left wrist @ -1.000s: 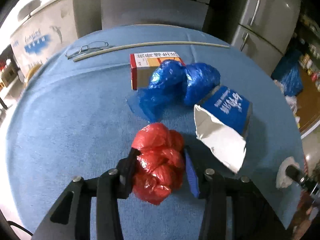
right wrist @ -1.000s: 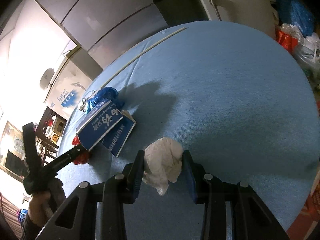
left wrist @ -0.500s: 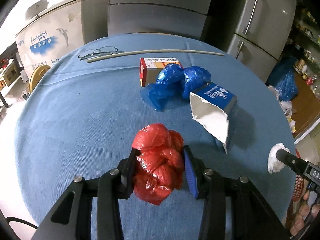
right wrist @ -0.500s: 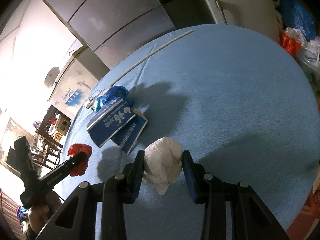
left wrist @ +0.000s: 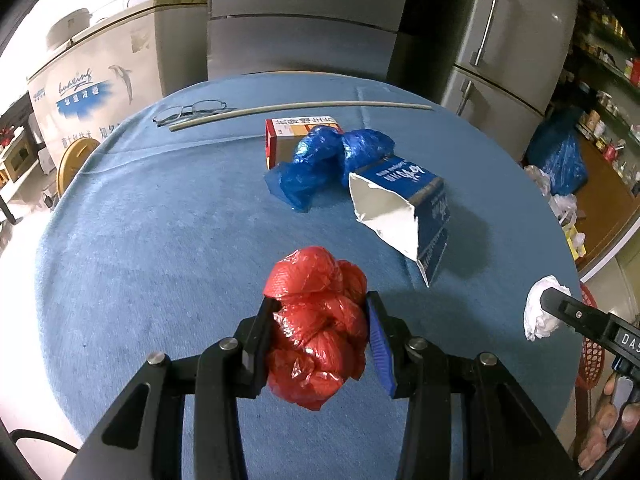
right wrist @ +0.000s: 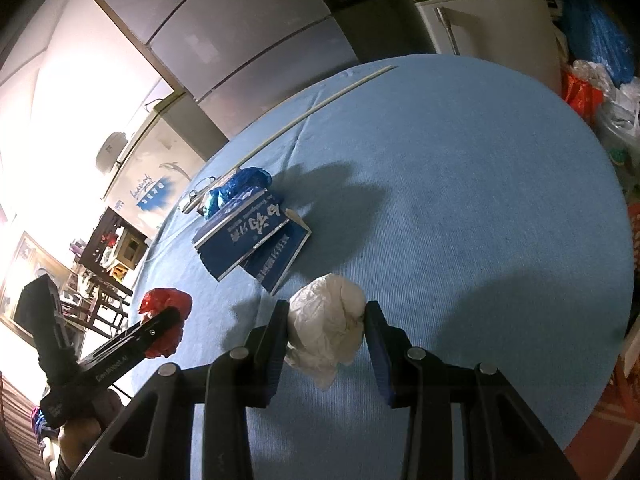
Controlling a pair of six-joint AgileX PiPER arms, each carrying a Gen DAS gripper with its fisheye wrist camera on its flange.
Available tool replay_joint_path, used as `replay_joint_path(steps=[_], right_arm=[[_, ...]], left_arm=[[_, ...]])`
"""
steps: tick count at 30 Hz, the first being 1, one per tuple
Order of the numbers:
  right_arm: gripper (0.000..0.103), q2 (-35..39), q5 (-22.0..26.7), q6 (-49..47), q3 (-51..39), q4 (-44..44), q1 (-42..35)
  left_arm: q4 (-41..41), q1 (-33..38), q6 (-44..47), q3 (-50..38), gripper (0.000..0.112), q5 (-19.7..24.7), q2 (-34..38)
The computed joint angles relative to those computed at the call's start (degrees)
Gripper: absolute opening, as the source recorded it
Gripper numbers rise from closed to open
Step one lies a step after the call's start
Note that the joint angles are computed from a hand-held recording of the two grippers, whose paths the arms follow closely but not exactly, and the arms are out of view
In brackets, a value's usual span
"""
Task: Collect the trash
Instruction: 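Carry the white tissue with the right tool over the red basket while the left tool holds the red bag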
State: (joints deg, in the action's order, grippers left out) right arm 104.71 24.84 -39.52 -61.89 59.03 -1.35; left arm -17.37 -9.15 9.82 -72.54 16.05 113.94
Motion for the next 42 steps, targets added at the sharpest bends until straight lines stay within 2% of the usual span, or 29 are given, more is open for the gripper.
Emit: replay_joint_path(steps=[24, 42], right_arm=[[0.04, -2.5, 0.6, -5.9, 3.1, 5.5, -1.5], [0.04, -3.3, 2.6, -11.2, 5.0, 10.7, -4.4]], left_arm=[[6.9, -2.2, -6.5, 1.4, 0.044, -1.1, -1.2], [14.6, -4.7, -13.2, 0.9, 0.044, -0.3, -1.9]])
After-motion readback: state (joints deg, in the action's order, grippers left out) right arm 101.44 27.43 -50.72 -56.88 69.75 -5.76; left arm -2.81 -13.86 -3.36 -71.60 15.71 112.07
